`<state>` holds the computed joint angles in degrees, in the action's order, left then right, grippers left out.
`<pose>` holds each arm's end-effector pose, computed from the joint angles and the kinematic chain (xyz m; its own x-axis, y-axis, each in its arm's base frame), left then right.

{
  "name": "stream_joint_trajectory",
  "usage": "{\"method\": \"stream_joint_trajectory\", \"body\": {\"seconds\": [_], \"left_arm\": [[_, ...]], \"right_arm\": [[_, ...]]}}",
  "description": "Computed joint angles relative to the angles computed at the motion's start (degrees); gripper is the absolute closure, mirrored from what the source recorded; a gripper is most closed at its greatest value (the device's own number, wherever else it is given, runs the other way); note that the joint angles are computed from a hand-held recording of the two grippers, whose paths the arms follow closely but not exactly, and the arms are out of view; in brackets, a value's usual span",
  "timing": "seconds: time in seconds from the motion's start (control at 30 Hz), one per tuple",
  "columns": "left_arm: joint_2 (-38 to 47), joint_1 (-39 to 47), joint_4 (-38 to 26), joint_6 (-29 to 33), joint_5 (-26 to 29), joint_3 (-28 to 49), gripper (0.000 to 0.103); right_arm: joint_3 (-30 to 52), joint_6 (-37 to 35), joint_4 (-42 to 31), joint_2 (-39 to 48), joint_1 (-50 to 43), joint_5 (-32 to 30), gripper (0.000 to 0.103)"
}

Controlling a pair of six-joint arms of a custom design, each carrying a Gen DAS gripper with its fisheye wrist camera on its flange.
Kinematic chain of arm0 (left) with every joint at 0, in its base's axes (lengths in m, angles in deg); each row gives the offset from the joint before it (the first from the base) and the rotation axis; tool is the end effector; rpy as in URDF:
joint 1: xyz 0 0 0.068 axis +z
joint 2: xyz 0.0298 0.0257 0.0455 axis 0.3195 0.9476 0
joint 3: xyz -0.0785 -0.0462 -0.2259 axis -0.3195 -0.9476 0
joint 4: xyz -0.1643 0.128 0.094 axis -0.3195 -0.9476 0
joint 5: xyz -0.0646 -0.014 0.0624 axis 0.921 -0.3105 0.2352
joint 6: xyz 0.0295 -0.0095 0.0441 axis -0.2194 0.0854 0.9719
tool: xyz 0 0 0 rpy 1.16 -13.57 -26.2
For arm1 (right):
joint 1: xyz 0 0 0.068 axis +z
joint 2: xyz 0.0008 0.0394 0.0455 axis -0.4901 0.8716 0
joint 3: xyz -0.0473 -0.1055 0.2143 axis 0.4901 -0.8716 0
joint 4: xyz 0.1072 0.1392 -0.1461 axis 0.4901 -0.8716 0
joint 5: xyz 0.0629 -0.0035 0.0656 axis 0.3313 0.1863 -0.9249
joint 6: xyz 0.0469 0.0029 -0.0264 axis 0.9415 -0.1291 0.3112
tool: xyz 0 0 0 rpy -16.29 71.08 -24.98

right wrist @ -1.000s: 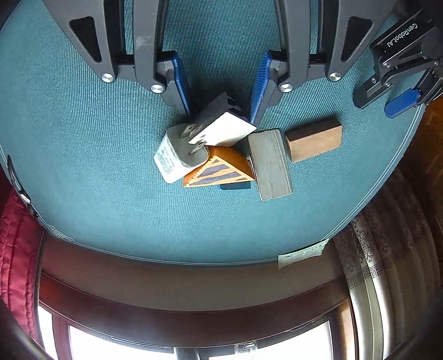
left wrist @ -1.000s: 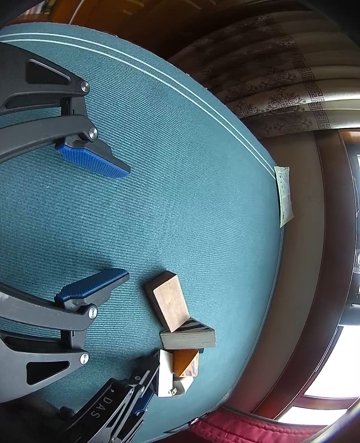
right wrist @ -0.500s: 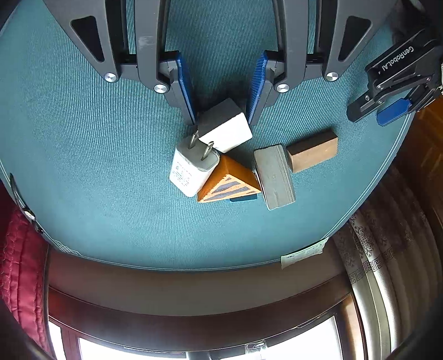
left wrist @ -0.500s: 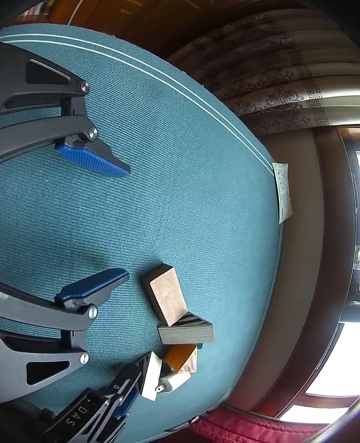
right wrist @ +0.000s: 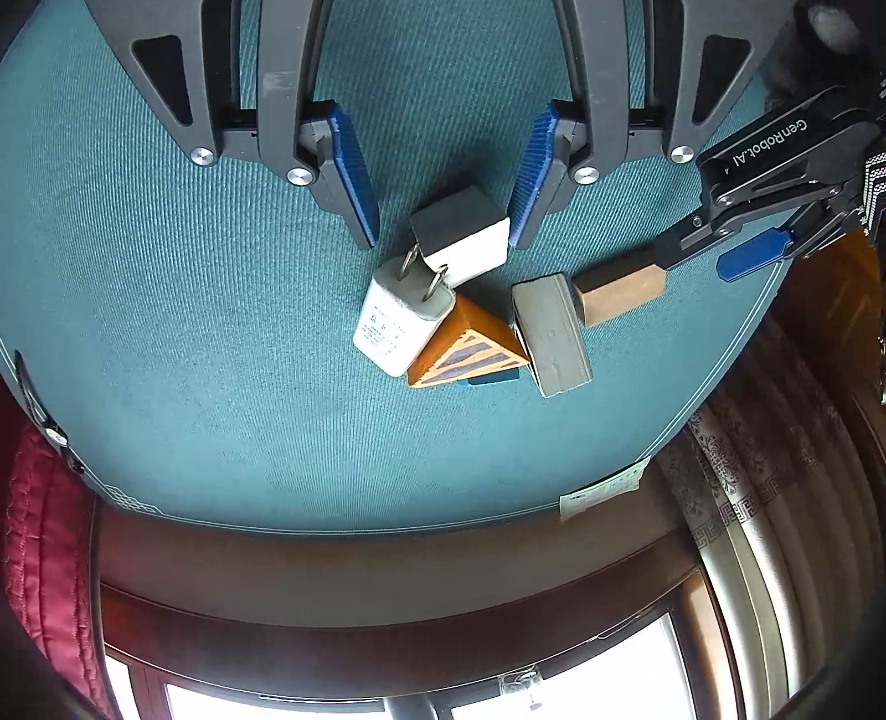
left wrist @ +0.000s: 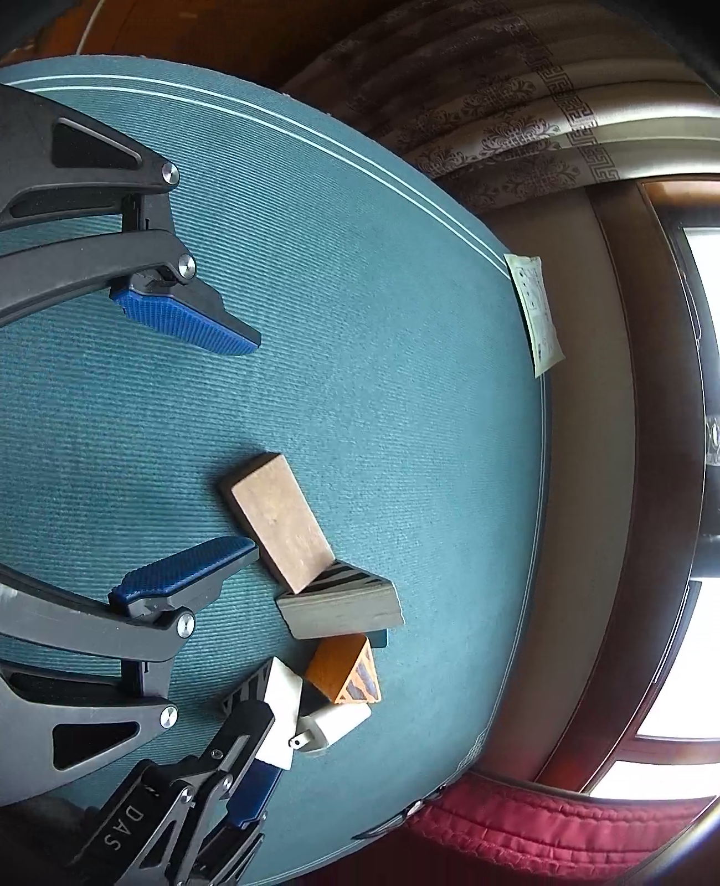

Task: Organize rigid objects
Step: 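Grasp the brown rectangular wooden block with the left tool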

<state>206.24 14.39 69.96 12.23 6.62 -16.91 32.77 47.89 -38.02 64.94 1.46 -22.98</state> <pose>0.3223 -0.0277 0.0034 -0.7445 0.1400 -0.6527 0.2052 0.9784 -0.0242 0.2673 0.1508 -0.0020 -0.7415 0.1120 -0.6615 -0.0225 0.9813 0.1913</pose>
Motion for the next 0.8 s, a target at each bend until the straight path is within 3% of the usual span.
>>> {"method": "stream_joint_trajectory", "body": {"seconds": [0.3,0.43,0.8], "left_arm": [[3.48,0.43,-0.66,1.73,2.48,4.06,0.034],[4.25,1.00,-1.50,2.01,3.89,5.03,0.034],[6.50,-0.27,-3.28,3.55,3.58,9.09,0.034]], "right_arm": [[3.31,-2.52,-0.77,2.60,0.03,-2.09,0.049],[3.04,-3.55,-0.95,2.32,1.80,-1.66,0.054],[5.56,-3.78,-2.97,3.23,2.66,1.47,0.054]]}}
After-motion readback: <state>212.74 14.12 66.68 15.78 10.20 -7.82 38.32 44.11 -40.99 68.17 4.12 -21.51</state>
